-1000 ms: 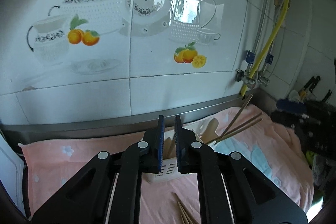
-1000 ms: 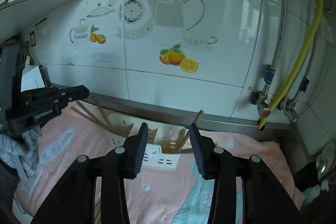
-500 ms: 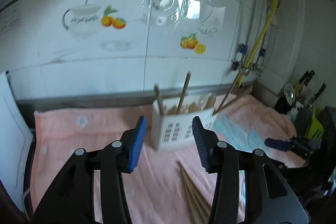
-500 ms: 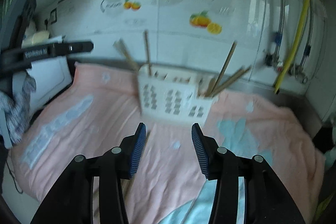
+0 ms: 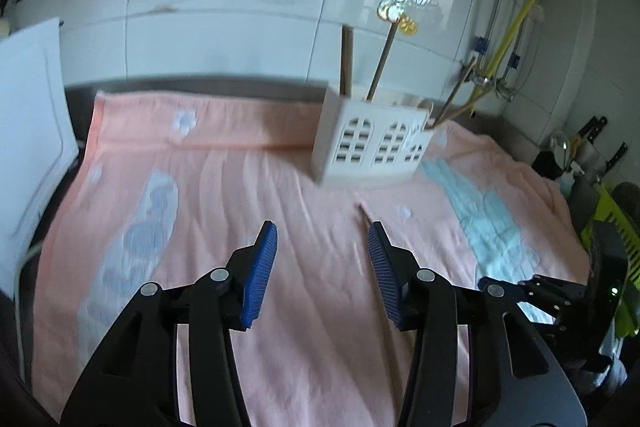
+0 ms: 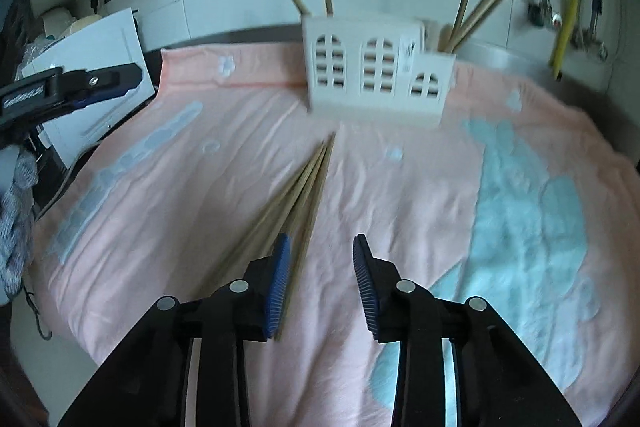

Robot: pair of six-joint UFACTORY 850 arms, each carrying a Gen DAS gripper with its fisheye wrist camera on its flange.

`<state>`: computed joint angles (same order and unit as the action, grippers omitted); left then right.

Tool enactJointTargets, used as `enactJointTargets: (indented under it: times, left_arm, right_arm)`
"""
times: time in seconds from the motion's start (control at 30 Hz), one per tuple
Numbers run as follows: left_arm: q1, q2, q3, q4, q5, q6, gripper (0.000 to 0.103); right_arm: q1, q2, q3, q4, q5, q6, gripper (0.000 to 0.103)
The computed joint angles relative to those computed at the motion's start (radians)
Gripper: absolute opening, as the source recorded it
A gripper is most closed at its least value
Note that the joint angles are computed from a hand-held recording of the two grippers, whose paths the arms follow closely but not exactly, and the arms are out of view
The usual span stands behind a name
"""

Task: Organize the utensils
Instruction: 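Move both open grippers back down to the loose chopsticks on the towel, then close the right gripper on a chopstick while the left gripper grasps another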

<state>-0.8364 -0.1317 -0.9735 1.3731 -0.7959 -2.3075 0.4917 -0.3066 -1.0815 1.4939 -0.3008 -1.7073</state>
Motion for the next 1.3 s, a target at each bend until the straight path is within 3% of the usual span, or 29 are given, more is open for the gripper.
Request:
enactJointTargets:
  times: [0.37, 0.73, 1.03, 1.3]
  left_arm:
    - [-0.062, -0.052, 0.014, -0.078, -0.006, -0.012, 0.046]
    - [-0.088, -0.098, 0.015, -0.086, 0.076, -0.031, 0.046]
    - [-0.102, -0.141, -0.010, -0.081, 0.137, -0.028, 0.046]
    - [-0.102, -0.189, -0.054, -0.050, 0.194, -0.031, 0.033]
  right_arm:
    - [0.022, -0.040, 0.010, -0.063, -0.027, 0.117, 0.017]
    - [0.033, -0.069, -0.011, -0.129, -0.007, 0.212, 0.010]
    - [0.036, -0.066, -0.006, -0.098, 0.013, 0.186, 0.008]
    - [0.007, -0.024, 0.014, -0.001, 0.008, 0.097, 0.007]
